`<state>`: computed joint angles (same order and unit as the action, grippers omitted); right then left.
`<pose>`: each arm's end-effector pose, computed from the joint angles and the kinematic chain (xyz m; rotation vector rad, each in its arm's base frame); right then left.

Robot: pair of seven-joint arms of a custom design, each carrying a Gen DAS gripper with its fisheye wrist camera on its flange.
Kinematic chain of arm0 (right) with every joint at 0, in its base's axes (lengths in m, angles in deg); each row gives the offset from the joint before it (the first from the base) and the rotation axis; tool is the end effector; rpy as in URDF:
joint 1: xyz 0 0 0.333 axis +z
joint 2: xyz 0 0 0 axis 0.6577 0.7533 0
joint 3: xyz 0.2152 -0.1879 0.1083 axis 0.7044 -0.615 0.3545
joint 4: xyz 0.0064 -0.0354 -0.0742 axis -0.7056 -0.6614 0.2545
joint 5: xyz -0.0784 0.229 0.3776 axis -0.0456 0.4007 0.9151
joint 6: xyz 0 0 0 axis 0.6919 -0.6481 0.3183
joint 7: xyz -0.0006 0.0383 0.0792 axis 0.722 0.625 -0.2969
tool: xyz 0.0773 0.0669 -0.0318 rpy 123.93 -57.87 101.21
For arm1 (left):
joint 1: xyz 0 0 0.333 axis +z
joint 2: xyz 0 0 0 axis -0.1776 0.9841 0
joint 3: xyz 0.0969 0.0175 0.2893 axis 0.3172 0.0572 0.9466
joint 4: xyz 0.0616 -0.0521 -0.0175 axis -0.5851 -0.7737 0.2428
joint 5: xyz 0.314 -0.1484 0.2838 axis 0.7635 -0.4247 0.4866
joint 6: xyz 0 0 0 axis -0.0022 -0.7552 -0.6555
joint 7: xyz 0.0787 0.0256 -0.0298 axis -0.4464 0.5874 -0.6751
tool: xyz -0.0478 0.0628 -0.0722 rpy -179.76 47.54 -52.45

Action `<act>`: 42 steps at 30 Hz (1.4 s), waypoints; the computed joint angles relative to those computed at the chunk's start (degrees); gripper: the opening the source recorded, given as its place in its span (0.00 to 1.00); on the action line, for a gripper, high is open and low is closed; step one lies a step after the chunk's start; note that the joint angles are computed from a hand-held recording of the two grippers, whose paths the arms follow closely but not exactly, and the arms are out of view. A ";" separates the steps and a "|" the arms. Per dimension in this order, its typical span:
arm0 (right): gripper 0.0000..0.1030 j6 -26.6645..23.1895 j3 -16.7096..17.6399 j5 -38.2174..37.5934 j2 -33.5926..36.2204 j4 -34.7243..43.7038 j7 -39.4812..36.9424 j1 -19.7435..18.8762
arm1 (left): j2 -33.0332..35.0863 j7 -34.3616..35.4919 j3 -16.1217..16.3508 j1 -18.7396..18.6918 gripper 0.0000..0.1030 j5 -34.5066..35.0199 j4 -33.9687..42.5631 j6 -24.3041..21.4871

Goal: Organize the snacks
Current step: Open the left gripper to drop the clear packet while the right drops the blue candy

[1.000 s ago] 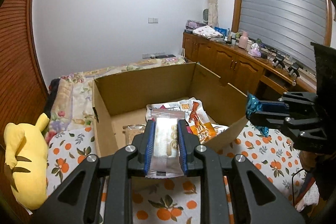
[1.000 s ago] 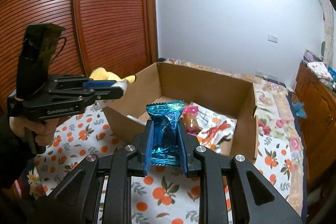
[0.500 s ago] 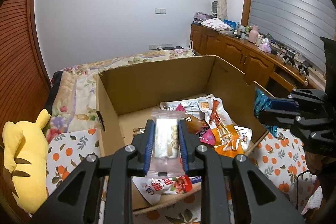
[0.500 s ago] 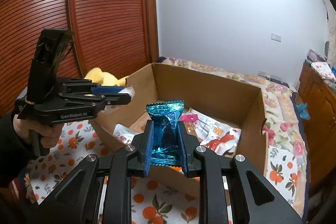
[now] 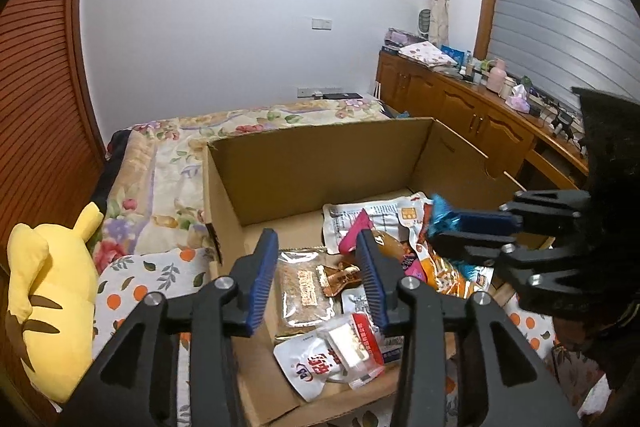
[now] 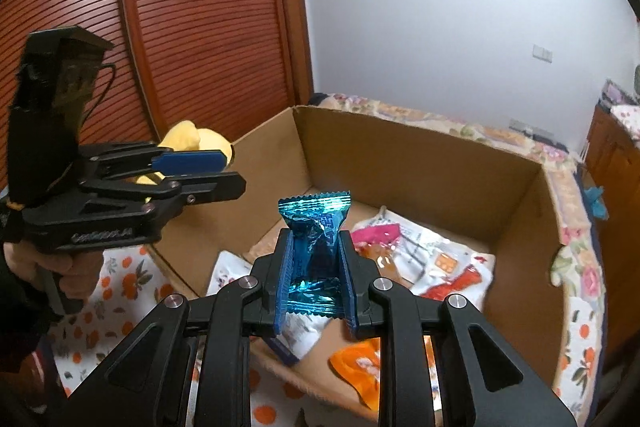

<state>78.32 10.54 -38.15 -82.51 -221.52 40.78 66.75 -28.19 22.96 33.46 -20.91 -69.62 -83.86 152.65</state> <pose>0.5391 0.1512 0.4592 -2.0171 1.0991 -0.4638 0.5296 -0.2574 0.4913 -1.4482 1.9911 -1.0892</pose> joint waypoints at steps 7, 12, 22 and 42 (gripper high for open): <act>0.20 -1.82 2.27 -1.86 4.48 3.92 3.30 -1.73 | -0.74 -5.48 -2.19 3.68 0.48 5.42 -0.56 0.95; 0.22 -2.94 4.20 -2.81 6.60 5.65 4.85 -3.46 | -1.08 -7.66 -2.37 4.54 0.49 6.53 -1.05 1.22; 0.33 0.89 5.83 -4.95 6.66 4.65 6.05 -3.79 | -2.46 -7.84 -3.13 5.04 0.49 6.42 -2.74 1.74; 0.72 12.23 1.00 -14.62 -3.00 -6.62 17.39 1.51 | -11.19 -19.51 -16.47 16.36 0.74 13.97 -8.10 2.26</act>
